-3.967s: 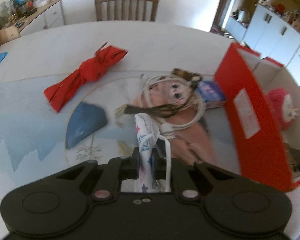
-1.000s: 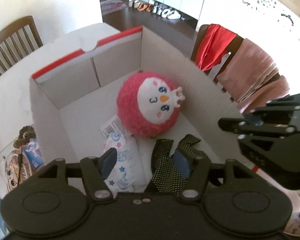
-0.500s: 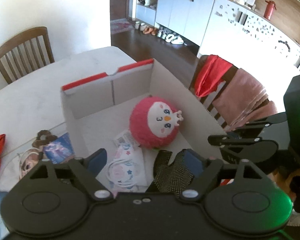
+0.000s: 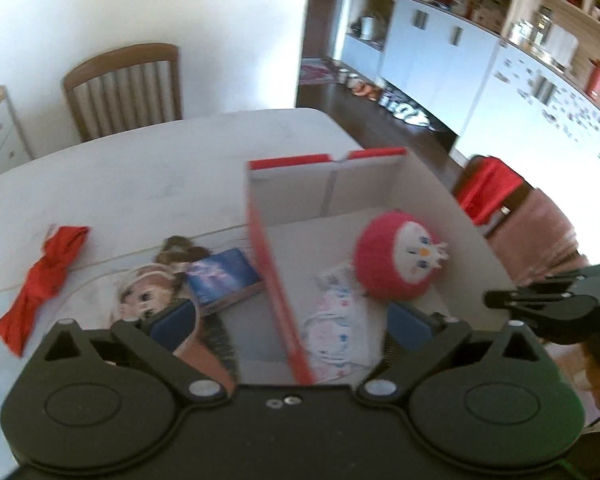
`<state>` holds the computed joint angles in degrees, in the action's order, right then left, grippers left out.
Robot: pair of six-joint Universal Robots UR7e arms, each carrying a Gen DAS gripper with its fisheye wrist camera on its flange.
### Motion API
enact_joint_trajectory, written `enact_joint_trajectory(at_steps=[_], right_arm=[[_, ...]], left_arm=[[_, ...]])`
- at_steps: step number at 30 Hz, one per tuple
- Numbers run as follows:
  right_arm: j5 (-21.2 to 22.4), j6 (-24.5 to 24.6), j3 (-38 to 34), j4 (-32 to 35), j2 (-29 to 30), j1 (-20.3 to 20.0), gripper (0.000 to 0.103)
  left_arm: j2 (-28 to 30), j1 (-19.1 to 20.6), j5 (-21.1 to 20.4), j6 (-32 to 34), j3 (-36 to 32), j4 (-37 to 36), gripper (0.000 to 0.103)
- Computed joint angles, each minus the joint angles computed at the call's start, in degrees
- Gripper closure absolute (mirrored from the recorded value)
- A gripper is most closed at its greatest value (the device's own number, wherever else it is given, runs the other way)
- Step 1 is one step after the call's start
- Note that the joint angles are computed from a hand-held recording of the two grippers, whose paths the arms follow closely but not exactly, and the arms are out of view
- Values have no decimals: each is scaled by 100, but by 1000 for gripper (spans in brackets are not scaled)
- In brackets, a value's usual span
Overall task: Organize objects
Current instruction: 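Open the left gripper to release the mask and withdraw, then lower the left gripper onto the table and grasp the black cable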
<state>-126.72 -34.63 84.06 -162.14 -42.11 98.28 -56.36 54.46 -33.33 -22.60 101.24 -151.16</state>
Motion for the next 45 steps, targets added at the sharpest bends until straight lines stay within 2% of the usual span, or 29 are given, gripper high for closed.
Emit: enact_joint_trajectory(at_steps=[6, 12, 16, 19, 24, 31, 33, 40, 41, 45], right_arm=[[-31, 3, -5, 9, 6, 10, 99], [-52, 18, -11, 26, 6, 12, 99], [-88, 32, -47, 46, 30, 18, 99], [-115, 33, -53, 54, 32, 25, 99], [-154, 58, -74, 78, 45, 39, 99], [-185, 88, -100, 97, 64, 53, 99], [-183, 93, -100, 97, 64, 53, 99], [-189, 96, -101, 95, 64, 54, 99], [-189, 96, -101, 95, 64, 54, 99], [-189, 96, -101, 95, 64, 54, 99]], left_arm=[[-386, 84, 502, -534, 298, 162, 1], [-743, 236, 1188, -1522, 510, 904, 2], [-805, 367, 1331, -1474, 661, 709, 2], [-831, 496, 1232, -1537, 716, 755, 2], [-942, 795, 831, -2397, 619, 1226, 3], [-965, 1167, 320, -2986, 439, 1171, 18], [-923, 1250, 123, -2982, 384, 1048, 19], [-859, 1415, -272, -3288, 320, 837, 36], [-852, 1429, -310, -3281, 329, 745, 43], [-824, 1455, -434, -3182, 348, 491, 59]])
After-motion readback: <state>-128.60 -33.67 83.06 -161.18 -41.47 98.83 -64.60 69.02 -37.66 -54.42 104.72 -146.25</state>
